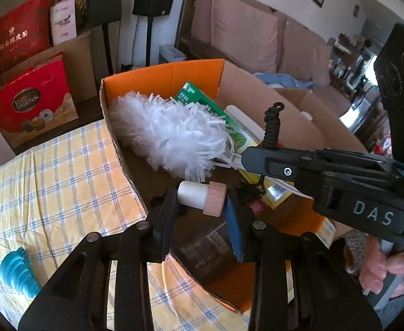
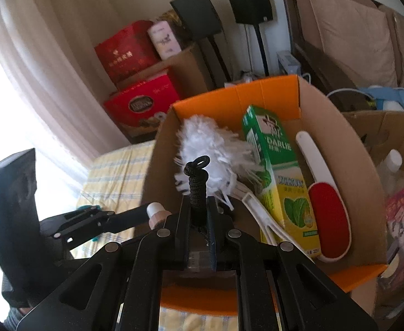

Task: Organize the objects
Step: 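Lower the cap and strap into the orange box and open both grippers, then move the right gripper to the blue silicone funnel on the tablecloth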

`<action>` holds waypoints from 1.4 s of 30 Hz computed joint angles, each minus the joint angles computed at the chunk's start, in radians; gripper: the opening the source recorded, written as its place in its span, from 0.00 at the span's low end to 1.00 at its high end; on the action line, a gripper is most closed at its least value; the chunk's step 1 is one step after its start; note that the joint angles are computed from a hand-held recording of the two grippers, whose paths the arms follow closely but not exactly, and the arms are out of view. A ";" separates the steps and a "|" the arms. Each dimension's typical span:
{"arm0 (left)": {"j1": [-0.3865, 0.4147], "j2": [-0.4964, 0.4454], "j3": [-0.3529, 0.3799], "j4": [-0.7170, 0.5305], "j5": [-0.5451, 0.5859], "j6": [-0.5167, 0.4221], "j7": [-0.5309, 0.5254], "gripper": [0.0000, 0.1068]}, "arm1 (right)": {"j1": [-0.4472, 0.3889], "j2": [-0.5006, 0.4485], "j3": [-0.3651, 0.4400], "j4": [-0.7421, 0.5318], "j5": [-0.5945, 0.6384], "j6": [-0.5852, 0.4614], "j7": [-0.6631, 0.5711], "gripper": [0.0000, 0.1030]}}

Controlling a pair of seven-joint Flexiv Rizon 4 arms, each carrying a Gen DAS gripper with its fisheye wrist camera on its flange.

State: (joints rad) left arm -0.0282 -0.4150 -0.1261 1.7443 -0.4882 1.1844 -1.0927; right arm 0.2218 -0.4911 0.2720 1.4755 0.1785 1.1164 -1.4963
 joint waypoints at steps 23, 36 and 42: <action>-0.043 0.061 0.080 0.040 0.161 0.104 -0.153 0.69 | 0.035 0.087 -0.086 0.146 -0.213 0.125 0.167 0.62; 0.016 0.156 0.041 0.161 0.061 0.177 -0.100 0.96 | 0.057 0.127 -0.088 0.205 -0.261 0.160 0.205 0.99; 0.025 0.200 0.063 0.211 0.026 0.178 -0.107 0.96 | 0.087 0.143 -0.102 0.233 -0.309 0.192 0.235 1.00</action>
State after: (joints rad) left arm -0.0036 -0.2146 -0.0631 1.9555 -0.4619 1.3629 -1.1999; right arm 0.3091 -0.3478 0.1698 1.7080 -0.1308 1.3084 -1.2617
